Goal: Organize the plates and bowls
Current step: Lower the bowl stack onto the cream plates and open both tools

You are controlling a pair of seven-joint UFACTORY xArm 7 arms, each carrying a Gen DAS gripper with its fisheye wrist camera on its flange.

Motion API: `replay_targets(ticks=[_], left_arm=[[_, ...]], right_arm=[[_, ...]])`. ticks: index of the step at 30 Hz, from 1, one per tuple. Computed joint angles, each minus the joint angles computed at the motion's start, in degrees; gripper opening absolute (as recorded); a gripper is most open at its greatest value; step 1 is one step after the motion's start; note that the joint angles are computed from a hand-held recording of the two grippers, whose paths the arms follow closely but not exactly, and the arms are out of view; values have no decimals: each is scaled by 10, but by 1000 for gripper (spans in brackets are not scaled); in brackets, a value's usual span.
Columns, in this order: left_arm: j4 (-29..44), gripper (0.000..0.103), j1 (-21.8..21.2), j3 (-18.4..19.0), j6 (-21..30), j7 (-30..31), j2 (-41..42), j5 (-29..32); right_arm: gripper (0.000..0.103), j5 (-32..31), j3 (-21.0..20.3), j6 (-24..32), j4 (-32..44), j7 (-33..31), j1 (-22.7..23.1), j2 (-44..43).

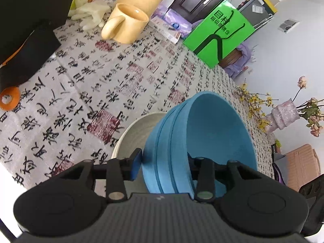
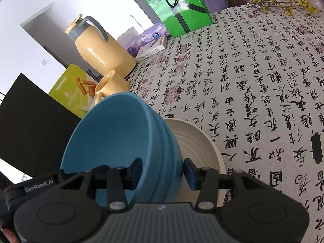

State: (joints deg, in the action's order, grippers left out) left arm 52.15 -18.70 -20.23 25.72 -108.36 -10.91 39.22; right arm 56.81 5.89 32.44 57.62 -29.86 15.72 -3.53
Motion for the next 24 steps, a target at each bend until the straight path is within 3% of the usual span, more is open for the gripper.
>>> replay_targets(ticks=[3,14,24], left_arm=[[-1,50,4,-1,-10,-2,-2,15],[1,54,3,-2,-6,0,-3,22],[17,62,1,-39,84,-29,-37,65]], right_arm=[[55,10,3,-17,-2,-10,3,-2],[56,31,-1,-28,-9,-37,7,-12],[60,71,-25,-50,-63,-74,16,-85]])
